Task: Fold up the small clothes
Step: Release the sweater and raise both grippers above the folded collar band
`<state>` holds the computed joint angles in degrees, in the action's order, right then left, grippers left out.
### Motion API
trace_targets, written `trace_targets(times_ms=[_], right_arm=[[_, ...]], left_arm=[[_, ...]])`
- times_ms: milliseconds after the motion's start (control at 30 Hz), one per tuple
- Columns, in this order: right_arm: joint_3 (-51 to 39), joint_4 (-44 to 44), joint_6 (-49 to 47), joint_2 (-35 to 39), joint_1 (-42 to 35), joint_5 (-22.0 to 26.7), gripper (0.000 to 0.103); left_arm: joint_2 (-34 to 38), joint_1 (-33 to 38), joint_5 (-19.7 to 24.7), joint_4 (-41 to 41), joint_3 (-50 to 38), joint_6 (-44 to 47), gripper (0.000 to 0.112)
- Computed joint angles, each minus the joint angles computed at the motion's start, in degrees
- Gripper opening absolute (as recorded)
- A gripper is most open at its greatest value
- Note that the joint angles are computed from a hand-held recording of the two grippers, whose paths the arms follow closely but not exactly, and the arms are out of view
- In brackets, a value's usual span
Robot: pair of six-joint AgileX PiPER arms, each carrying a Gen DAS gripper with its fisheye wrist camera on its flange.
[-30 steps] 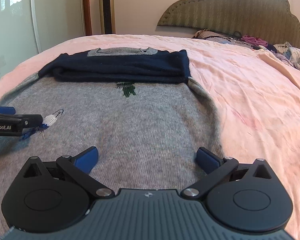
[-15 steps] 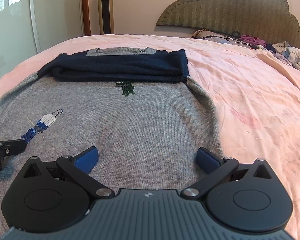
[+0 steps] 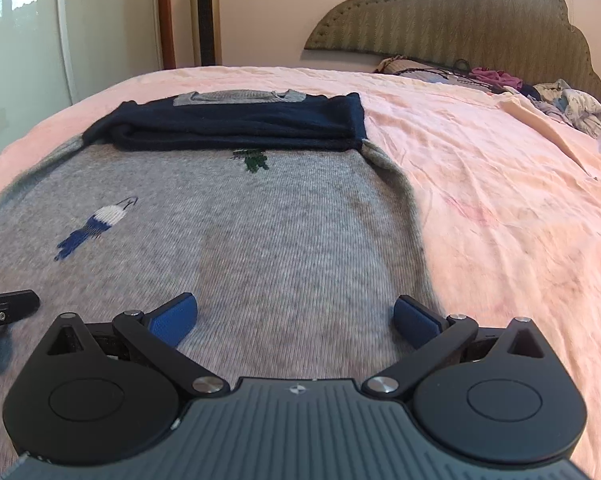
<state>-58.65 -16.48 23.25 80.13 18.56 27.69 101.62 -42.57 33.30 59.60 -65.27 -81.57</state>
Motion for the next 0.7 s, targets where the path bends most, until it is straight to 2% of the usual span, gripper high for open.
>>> trace_targets(times_ms=[167, 267, 300, 367, 433, 467, 533, 633, 667, 700], right_arm=[[1.2, -0.8, 0.0, -2.7, 1.0, 2.1, 0.103], [4.1, 5.0, -6.2, -6.4, 0.9, 2.1, 0.103], [5.4, 5.2, -7.3, -7.4, 1.4, 1.8, 0.103], [5.7, 4.0, -6.6, -8.5, 2.5, 2.9, 0.103], [0.1, 10.8, -13.1, -6.5, 1.0, 8.1, 0.103], [-2.7, 14.6, -16.4, -5.6, -0.3, 9.0, 0.103], [-6.8, 18.4, -19.3, -3.6, -1.5, 7.1, 0.103], [-14.0, 15.8, -17.3, 3.8, -1.0, 6.3, 0.103], [-16.2, 13.5, -15.1, 6.9, -0.6, 7.5, 0.103], [-17.7, 10.4, -12.7, 9.7, 0.0, 9.0, 0.103]], left_arm=[[-2.2, -1.5, 1.4, -1.7, 1.8, 1.9, 0.103], [-4.2, -2.4, 0.2, 1.4, 5.5, -2.1, 0.103], [-4.5, -2.5, 0.8, 0.2, 5.3, -1.1, 0.103], [-4.7, -1.4, 1.6, -8.9, 2.2, 7.0, 0.103], [-5.1, 0.9, -1.6, -15.2, -0.2, 13.8, 0.103], [-4.6, 1.6, -2.6, -14.9, -1.5, 14.7, 0.103], [-0.5, 1.3, 0.9, -11.7, -6.5, 14.3, 0.103], [5.6, 3.4, 2.6, -14.7, -12.5, 18.8, 0.103], [6.4, 3.9, 1.9, -13.1, -12.0, 17.1, 0.103], [5.5, 4.4, -0.9, -9.2, -9.3, 13.2, 0.103]])
